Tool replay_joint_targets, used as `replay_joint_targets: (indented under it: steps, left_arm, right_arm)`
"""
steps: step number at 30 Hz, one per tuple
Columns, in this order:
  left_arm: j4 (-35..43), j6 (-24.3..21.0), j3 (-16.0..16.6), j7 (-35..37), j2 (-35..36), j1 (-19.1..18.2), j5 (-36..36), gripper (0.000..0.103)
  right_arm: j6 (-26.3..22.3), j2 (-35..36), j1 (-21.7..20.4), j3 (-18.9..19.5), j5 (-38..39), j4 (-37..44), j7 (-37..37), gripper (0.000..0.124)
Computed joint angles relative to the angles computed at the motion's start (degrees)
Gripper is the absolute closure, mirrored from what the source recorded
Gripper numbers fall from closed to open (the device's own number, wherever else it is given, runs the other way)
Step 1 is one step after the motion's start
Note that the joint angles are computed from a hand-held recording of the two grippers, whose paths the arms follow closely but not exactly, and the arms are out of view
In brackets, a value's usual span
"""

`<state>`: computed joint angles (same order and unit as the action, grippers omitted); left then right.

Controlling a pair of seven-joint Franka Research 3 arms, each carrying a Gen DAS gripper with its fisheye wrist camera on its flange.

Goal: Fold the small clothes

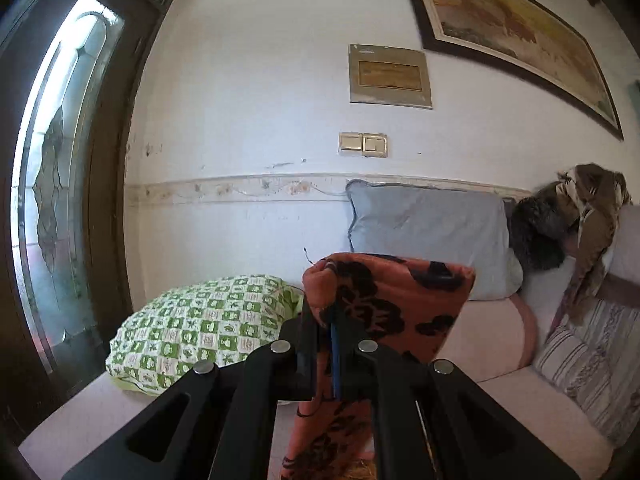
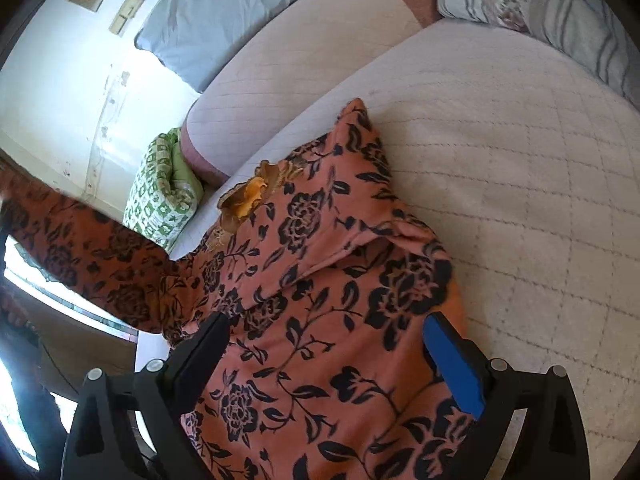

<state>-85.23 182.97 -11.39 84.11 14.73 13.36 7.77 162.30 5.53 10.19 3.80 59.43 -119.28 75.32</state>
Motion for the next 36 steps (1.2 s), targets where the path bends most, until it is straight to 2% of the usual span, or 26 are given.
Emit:
replay_joint_targets:
  steps: [2, 3, 6, 11, 12, 13, 14, 15, 16, 18, 19, 22, 24, 26, 29, 30, 32, 33, 34, 35, 36]
  left_arm:
    - [1.03, -1.68, -7.13, 5.69, 1.23, 5.11, -2.23, 0.099]
    - [1.25, -2.68, -8.36, 8.02, 1.62, 5.41, -2.5, 0.099]
    - [0.77, -3.32, -6.84, 8.95, 1.87, 1.87, -2.37, 0.099]
    - [-0.76, -5.24, -13.33, 16.95, 2.68, 1.32, -8.39, 0.099]
    - [-0.76, -7.4, -15.52, 18.89, 3.3, 1.57, -9.5, 0.091]
    - [-0.05, -12.66, -19.71, 24.81, 4.6, 3.26, -12.31, 0.059]
    - [0.9, -19.06, -22.82, 29.93, 5.94, 4.65, -14.04, 0.04]
    - [0.84, -24.44, -23.95, 33.46, 6.68, 4.93, -15.27, 0.019]
    - [-0.59, -30.14, -24.32, 36.79, 7.05, 5.2, -15.75, 0.018]
    - [-4.29, -33.55, -21.6, 38.04, 6.07, 4.19, -14.58, 0.018]
    - [-7.56, -33.15, -19.87, 37.67, 4.76, 4.17, -14.53, 0.018]
    - [-13.7, -32.19, -16.94, 37.18, 1.44, 7.08, -21.27, 0.018]
    - [-15.61, -29.27, -12.97, 33.09, 0.2, 6.98, -22.64, 0.018]
    - [-14.5, -27.73, -7.75, 25.77, 1.21, 5.68, -21.15, 0.018]
    - [-9.05, -29.88, -1.28, 17.86, 5.19, 3.24, -19.41, 0.019]
    - [-8.16, -29.22, -0.29, 17.53, 6.11, 2.86, -19.76, 0.019]
    - [-6.44, -28.21, 0.67, 17.51, 7.92, 2.47, -20.44, 0.019]
    - [-4.98, -29.05, 2.13, 15.27, 9.32, 1.14, -18.77, 0.019]
    - [-1.6, -32.77, 5.23, 10.52, 11.83, -1.57, -14.17, 0.019]
    - [1.68, -37.49, 7.78, 6.21, 14.15, -3.95, -9.32, 0.02]
    - [3.84, -40.78, 8.78, 3.59, 16.25, -4.99, -6.47, 0.021]
  right_arm:
    - [-0.25, 0.33, -0.11, 0.25, 2.15, -0.16, -1.29, 0.025]
    - [-0.31, 0.54, -0.01, 0.32, 2.29, -0.25, -1.25, 0.026]
    - [-0.98, 0.74, 0.09, 0.56, 3.25, -0.21, -1.6, 0.025]
    - [0.33, -0.66, 0.29, 0.19, 3.2, -1.43, -2.16, 0.025]
    - [0.62, -0.8, 0.31, 0.0, 2.84, -1.72, -1.52, 0.025]
    - [0.85, -0.85, 0.28, -0.17, 2.76, -1.93, -0.82, 0.025]
    - [0.97, -0.74, 0.2, -0.26, 3.09, -1.95, -0.49, 0.025]
    - [1.3, -0.7, 0.14, -0.33, 3.49, -2.0, 0.14, 0.024]
    - [1.67, -0.65, 0.1, -0.33, 3.92, -1.95, 0.44, 0.023]
    - [2.28, -0.44, 0.01, -0.35, 4.47, -1.41, 1.11, 0.023]
    - [2.13, -0.3, -0.05, -0.4, 4.08, -1.02, 1.54, 0.022]
    - [1.51, 0.63, -0.13, -0.45, 1.4, 1.19, 2.46, 0.022]
    - [-0.31, 2.46, -0.45, -0.34, -0.42, 4.26, 2.4, 0.022]
    - [-2.78, 5.46, -0.36, -0.62, -6.17, 8.73, 5.06, 0.022]
    - [-5.74, 11.53, -0.85, -0.28, -11.87, 17.59, 7.66, 0.022]
    - [-7.31, 13.46, -1.42, 0.16, -12.39, 20.57, 8.83, 0.022]
    - [-10.55, 16.92, -5.21, 4.36, -5.03, 25.88, 3.9, 0.022]
    - [-13.23, 18.76, -6.92, 6.2, -1.33, 28.45, 0.85, 0.022]
    - [-15.56, 20.73, -7.72, 6.97, 0.5, 30.75, -0.81, 0.022]
    - [-15.72, 22.63, -6.92, 6.26, -1.51, 32.4, 0.86, 0.022]
    - [-15.92, 24.49, -4.63, 3.55, -6.77, 33.71, 6.54, 0.022]
